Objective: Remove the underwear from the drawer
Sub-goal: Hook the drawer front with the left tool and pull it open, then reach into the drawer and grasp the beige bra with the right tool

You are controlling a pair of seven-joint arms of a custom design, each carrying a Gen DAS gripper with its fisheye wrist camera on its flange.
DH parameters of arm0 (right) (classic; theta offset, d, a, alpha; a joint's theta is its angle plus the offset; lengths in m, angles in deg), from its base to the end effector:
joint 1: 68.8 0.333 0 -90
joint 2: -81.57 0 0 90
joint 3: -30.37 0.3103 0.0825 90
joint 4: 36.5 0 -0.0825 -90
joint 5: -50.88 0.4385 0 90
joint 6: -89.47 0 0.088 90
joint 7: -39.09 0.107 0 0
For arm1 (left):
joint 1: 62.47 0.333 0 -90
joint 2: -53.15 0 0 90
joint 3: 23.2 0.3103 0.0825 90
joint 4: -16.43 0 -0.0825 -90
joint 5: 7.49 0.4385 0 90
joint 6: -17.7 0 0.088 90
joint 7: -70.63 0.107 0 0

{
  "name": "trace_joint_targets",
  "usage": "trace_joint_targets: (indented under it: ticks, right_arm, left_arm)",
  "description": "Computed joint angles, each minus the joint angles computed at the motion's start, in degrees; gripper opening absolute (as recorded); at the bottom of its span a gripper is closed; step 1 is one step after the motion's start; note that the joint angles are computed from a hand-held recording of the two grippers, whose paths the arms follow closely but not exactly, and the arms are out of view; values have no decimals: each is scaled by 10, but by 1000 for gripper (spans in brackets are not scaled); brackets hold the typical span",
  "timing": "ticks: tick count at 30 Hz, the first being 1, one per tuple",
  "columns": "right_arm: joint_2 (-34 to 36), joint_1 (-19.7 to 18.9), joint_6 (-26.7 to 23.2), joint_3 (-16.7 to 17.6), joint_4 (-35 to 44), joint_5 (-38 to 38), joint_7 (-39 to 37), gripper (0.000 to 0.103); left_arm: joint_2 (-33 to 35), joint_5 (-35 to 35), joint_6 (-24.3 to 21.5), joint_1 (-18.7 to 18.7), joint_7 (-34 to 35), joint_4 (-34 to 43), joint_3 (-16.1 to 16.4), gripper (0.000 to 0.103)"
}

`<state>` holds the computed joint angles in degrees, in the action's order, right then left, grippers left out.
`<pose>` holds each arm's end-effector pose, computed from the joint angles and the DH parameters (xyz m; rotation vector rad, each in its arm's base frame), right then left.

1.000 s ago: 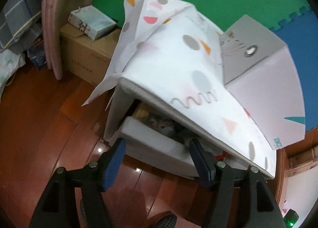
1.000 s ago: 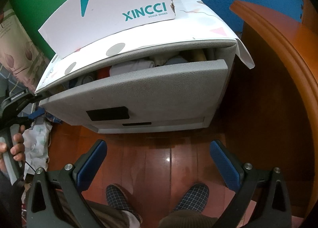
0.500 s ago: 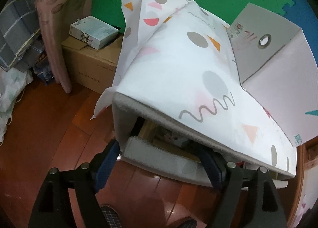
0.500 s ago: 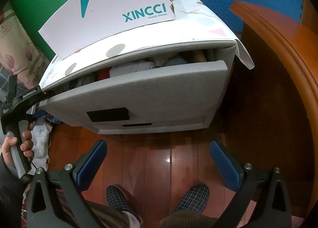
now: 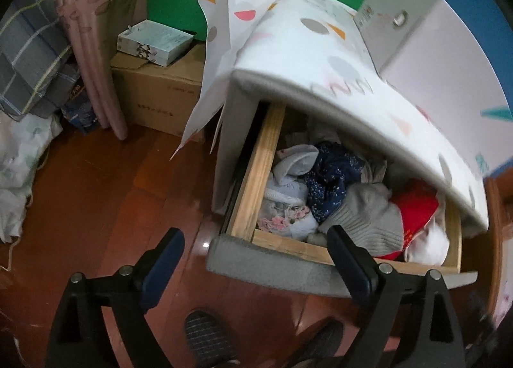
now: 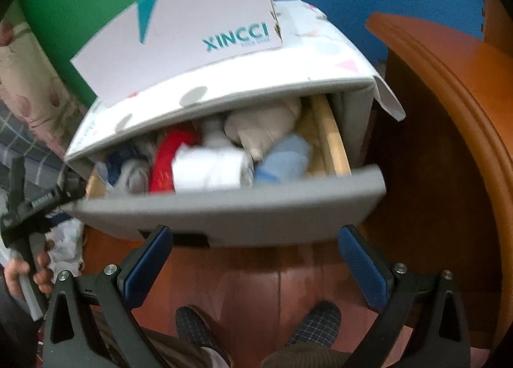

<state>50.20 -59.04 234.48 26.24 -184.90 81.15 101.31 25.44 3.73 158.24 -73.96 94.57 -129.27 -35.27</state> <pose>0.4628 0.0403 0.4598 -1.9614 1.5695 -0.1831 0.4385 -0.1906 0.4432 -2.5233 1.3010 -0.5388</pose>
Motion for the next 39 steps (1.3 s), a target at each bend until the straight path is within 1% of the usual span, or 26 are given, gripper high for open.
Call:
trace_joint_targets:
  ticks: [2,4,7,11,14,15,17,22,24,26,30,33,35,39]
  right_arm:
    - [-12,6,9,-10,-7,15,-13,102]
    - [-17,8,6,-18,-7,27,-19,102]
    - [-18,-4,-11,-14,-4,20,-7,103]
    - [-20,-24,-30,6,1,-23,12,103]
    - [-19,-29,-48,14,10,-53,20,103]
    - [-15,-29,-62,14,19,-61,19,103]
    - [-15,-29,-87,8,26,-64,20,103]
    - [20,-36,-152,4,72,-69,39,103]
    - [38,-39,-184,4,95,-72,47,103]
    - [45,-42,-203,9,107,-81,51,103]
    - [62,-45,-219,22,126,-110,55,103]
    - [77,-43,-228,25,140,-116,57,102]
    - [90,-41,-228,26,151,-118,61,102]
    - [121,-39,-226,29,176,-116,80,92]
  left_arm:
    - [-11,-11,-25,-11,12,-2,3,94]
    - [-18,-19,-43,-19,27,-2,5,94]
    - [-27,-22,-78,-30,45,1,0,94]
    - [-38,-49,-107,-45,69,0,7,94]
    - [-46,-61,-125,-50,74,-2,5,94]
    - [-48,-63,-128,-51,74,-2,3,94]
    - [-56,-68,-128,-55,79,-10,5,94]
    - [-73,-98,-123,-64,87,-27,16,94]
    - [-77,-96,-116,-60,79,-32,11,94]
    - [-76,-94,-116,-58,73,-31,7,94]
    - [-66,-79,-128,-56,62,-17,-3,93]
    - [-48,-37,-152,-47,48,6,-26,93]
    - [-37,-14,-167,-46,42,20,-34,92]
    - [-53,11,-141,-48,14,13,-38,92]
